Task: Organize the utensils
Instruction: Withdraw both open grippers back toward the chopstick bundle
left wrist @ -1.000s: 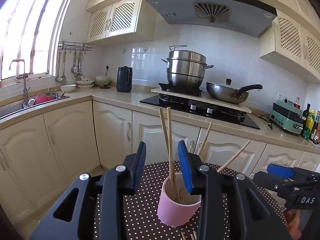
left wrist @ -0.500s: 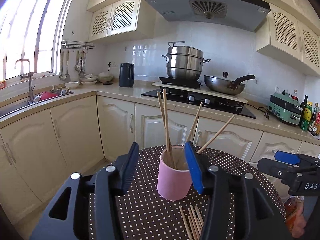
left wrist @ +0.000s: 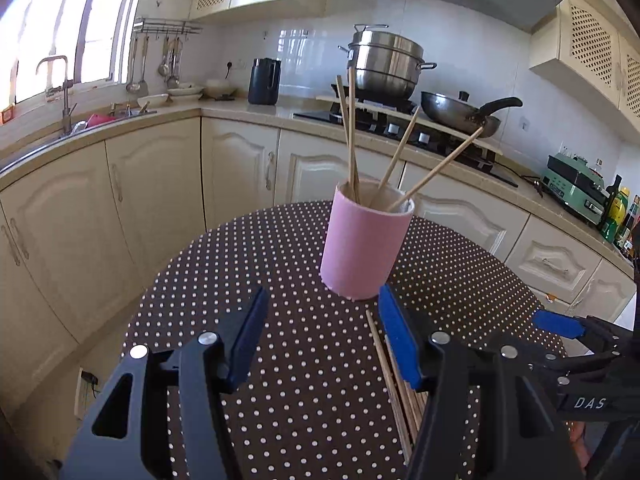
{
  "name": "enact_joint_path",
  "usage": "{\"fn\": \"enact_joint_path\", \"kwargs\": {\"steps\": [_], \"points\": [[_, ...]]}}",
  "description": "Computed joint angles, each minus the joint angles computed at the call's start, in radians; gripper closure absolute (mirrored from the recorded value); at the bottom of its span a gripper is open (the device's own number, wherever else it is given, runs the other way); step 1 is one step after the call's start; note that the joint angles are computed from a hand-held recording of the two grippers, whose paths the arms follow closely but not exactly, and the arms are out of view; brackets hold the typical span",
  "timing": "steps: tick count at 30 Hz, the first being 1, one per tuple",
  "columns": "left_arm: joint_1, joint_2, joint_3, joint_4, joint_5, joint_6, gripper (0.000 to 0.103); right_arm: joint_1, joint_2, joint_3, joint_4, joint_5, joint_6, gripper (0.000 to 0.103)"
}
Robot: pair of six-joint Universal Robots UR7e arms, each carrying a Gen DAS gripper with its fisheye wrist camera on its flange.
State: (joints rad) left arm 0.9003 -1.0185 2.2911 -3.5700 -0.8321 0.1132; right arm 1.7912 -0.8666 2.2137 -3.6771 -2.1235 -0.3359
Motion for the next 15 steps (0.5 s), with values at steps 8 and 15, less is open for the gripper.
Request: {"fn": "enact_joint_path", "kwargs": {"steps": [8,15], "points": [[0.043,-0.039,0.013,0.211,-0.041,-0.113,0.045,-0.037,0.013,-0.018,0.175,-0.02,0.066,0.009],[0.079,-0.097,-0.074,0.608,-0.127,-0.206,0.045,-0.051,-0.03,-0.115,0.551,-0.031,0.148,0.009]]}}
